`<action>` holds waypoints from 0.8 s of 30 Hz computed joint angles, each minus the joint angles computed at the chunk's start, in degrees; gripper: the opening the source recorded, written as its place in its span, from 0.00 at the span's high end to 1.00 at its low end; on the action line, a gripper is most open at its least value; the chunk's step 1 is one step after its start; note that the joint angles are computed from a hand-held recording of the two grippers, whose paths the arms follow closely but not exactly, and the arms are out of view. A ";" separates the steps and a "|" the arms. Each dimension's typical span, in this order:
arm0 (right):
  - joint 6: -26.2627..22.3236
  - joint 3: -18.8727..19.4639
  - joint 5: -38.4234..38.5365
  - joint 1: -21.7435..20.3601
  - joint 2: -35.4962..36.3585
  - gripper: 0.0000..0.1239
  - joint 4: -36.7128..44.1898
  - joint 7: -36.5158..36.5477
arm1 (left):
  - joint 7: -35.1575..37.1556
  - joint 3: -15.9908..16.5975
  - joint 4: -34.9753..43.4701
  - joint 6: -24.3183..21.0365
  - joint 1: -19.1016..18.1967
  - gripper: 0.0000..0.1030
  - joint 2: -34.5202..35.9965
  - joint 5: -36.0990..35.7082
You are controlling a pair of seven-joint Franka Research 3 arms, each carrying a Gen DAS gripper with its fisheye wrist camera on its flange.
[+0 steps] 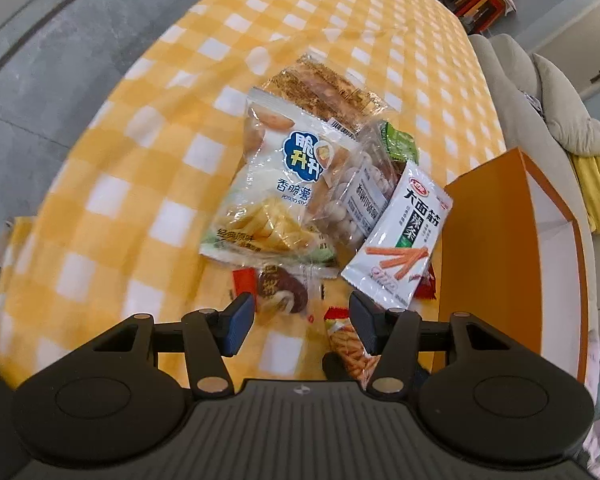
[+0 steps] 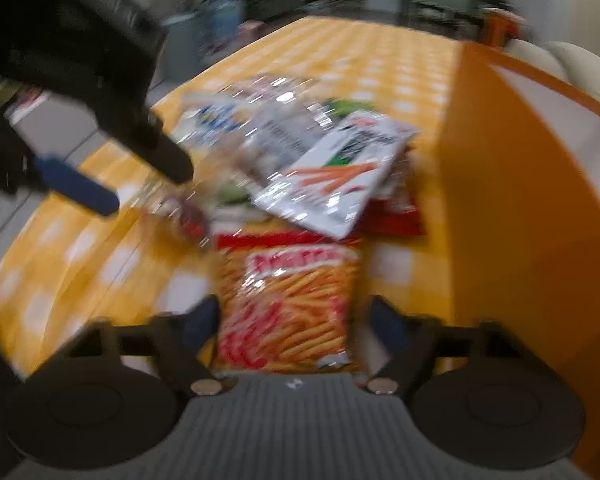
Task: Organize snacks
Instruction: 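Grasp the red Mimi bag with the right gripper while the left gripper grasps the clear candy packet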
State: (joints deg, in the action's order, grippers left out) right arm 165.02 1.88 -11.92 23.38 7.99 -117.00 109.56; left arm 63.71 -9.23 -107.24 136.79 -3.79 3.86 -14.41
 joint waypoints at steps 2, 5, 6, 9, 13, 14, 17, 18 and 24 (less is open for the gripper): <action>0.04 -0.40 -2.30 0.51 -0.20 0.51 -0.16 0.64 | -1.67 -0.03 0.57 1.19 -0.30 0.37 1.07 1.78; 2.80 -1.07 -5.37 0.98 -0.60 0.53 -1.69 2.44 | -6.01 0.01 2.13 1.18 -0.83 0.36 2.77 6.18; 3.02 -1.07 -5.73 0.97 -0.61 0.53 -1.78 2.48 | -7.22 -0.01 2.70 0.66 -0.93 0.36 3.35 7.25; 3.07 -0.30 -3.99 0.30 -0.76 0.53 -1.89 0.34 | -9.11 -0.21 4.13 -1.40 -1.22 0.30 4.77 10.06; 3.28 -0.15 -2.61 0.16 -1.62 0.53 -2.75 -1.09 | -10.72 -0.43 4.98 -2.31 -1.71 0.28 5.66 13.03; 3.13 -0.04 -2.44 0.08 -1.62 0.53 -2.68 -1.12 | -11.63 -0.42 4.98 -2.31 -1.74 0.28 5.71 13.21; 3.12 0.32 -1.44 -0.32 -1.50 0.53 -2.55 -2.28 | -11.95 -0.74 3.98 -0.89 -1.47 0.39 5.31 12.19; 3.28 0.38 -1.18 -0.40 -1.34 0.53 -2.50 -2.65 | -12.17 -0.74 4.14 -1.18 -1.50 0.46 5.27 12.35; 3.53 -0.15 -2.49 0.08 -1.25 0.60 -2.40 -3.42 | -13.93 -0.64 1.56 0.84 -0.52 0.55 3.63 7.89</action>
